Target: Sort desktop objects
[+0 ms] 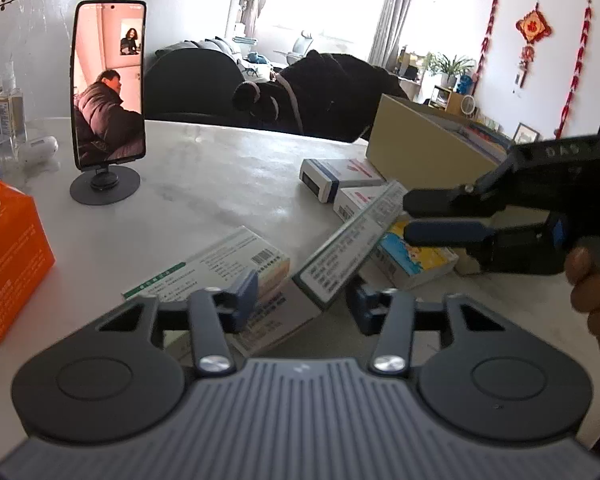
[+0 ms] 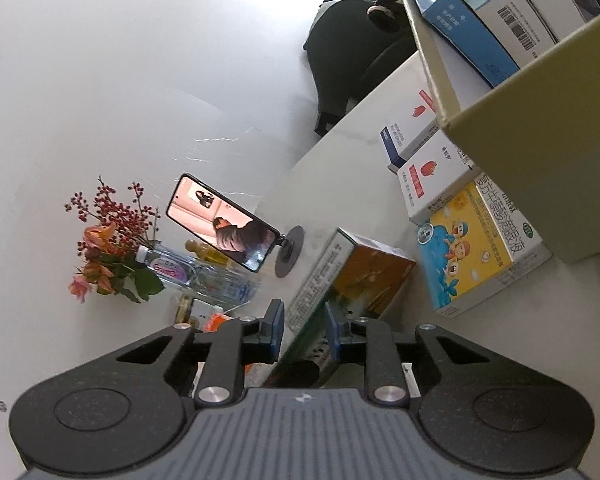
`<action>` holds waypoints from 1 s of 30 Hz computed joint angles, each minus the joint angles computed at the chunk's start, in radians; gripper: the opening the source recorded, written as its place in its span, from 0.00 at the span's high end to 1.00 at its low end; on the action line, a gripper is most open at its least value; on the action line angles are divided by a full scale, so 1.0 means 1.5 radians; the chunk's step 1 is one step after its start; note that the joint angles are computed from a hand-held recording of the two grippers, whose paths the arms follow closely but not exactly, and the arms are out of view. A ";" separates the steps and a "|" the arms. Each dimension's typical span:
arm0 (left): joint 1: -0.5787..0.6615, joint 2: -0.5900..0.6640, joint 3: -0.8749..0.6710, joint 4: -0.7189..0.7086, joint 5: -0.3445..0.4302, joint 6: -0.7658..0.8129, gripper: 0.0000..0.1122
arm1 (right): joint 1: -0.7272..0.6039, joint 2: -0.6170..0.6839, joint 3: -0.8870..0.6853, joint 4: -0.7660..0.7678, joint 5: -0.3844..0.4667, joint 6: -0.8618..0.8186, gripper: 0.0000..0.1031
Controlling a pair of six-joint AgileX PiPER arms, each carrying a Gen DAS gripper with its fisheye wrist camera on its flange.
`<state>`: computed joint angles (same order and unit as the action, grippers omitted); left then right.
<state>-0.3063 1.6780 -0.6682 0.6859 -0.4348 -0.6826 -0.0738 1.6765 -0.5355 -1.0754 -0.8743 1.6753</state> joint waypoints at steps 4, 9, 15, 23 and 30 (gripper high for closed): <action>-0.005 -0.001 0.007 -0.057 -0.009 0.046 0.84 | 0.003 0.002 0.003 0.008 0.007 -0.004 0.69; -0.003 -0.007 0.015 -0.075 -0.025 0.015 0.84 | 0.002 0.002 0.008 0.012 0.012 -0.006 0.65; -0.068 -0.042 -0.003 -0.238 0.075 0.091 0.84 | 0.009 -0.016 -0.007 -0.014 0.033 0.014 0.56; -0.135 -0.041 -0.024 -0.516 0.113 0.307 0.83 | 0.049 -0.038 -0.061 -0.068 0.090 0.054 0.51; -0.160 -0.038 -0.039 -0.582 0.128 0.331 0.83 | 0.065 -0.036 -0.105 -0.134 0.123 0.094 0.49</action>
